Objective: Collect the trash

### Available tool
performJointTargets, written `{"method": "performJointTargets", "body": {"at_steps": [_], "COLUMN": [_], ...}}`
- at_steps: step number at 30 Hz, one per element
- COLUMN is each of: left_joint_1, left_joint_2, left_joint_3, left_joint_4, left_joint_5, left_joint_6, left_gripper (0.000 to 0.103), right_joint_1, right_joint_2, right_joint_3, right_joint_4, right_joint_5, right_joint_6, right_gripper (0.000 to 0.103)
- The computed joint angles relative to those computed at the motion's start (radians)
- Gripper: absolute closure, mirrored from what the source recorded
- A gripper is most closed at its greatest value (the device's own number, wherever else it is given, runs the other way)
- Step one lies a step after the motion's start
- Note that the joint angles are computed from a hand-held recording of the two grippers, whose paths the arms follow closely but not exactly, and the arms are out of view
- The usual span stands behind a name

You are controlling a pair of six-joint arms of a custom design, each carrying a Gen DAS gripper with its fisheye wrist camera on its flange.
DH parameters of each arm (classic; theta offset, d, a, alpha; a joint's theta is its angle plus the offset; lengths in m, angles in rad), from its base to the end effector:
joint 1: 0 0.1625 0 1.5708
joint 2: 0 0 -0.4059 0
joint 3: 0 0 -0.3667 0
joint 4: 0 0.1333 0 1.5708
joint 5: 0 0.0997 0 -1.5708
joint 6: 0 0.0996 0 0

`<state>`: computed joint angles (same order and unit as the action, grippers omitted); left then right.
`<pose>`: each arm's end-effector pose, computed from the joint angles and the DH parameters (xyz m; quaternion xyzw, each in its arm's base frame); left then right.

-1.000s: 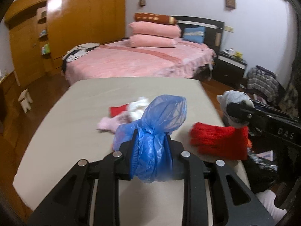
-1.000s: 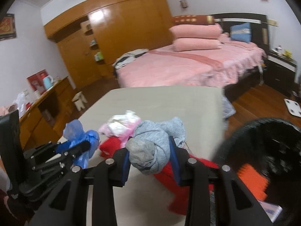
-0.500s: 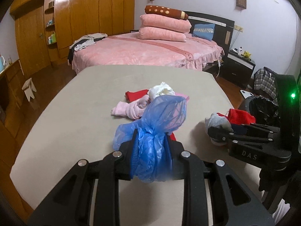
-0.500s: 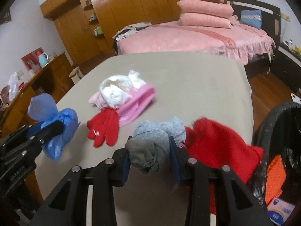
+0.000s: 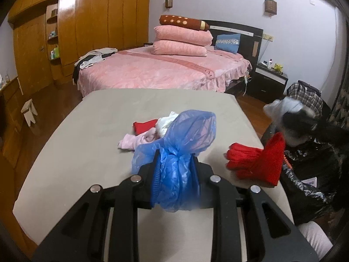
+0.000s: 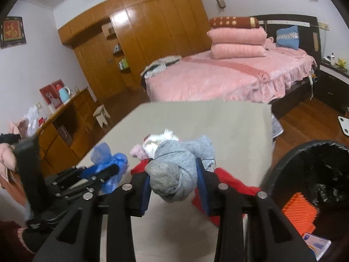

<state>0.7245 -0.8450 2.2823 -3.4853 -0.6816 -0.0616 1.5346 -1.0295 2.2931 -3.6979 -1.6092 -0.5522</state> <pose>-0.1866 -0.4464 0.0927 0.2415 0.8494 -0.3750 0.2820 0.1127 -0.4648 0.1720 0.2239 -0.8801 0.3954 0.1380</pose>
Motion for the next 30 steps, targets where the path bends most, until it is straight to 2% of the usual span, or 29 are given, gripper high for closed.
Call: {"method": "performJointTargets", "body": {"at_steps": [9,14,18,24,30], "left_joint_1": [-0.053,-0.078,-0.083,-0.065,-0.013], "left_joint_2": [-0.001,0.031,0.047,0.025,0.012], "left_joint_3": [-0.005,-0.032,-0.041,-0.013,0.018], "left_joint_4": [0.017,0.012,0.014,0.023,0.008], "left_joint_5": [-0.019,-0.063,-0.072,-0.024,0.006], "left_joint_6": [-0.009,0.009,-0.005,-0.009,-0.002], "left_gripper": [0.079,0.079,0.079,0.079,0.079], "right_joint_1": [0.006,-0.037,-0.05,-0.039,-0.015], "right_joint_2": [-0.081,-0.133,-0.131,-0.022,0.18], "right_joint_3": [0.029,0.07,0.075,0.024,-0.081], "right_joint_4": [-0.047,-0.037,-0.019,-0.015,-0.032], "right_joint_5": [-0.065,-0.044,-0.037,-0.042,-0.119], "right_joint_6": [-0.003,0.021,0.009,-0.021,-0.04], "right_gripper": [0.066,0.066,0.066,0.066,0.066]}}
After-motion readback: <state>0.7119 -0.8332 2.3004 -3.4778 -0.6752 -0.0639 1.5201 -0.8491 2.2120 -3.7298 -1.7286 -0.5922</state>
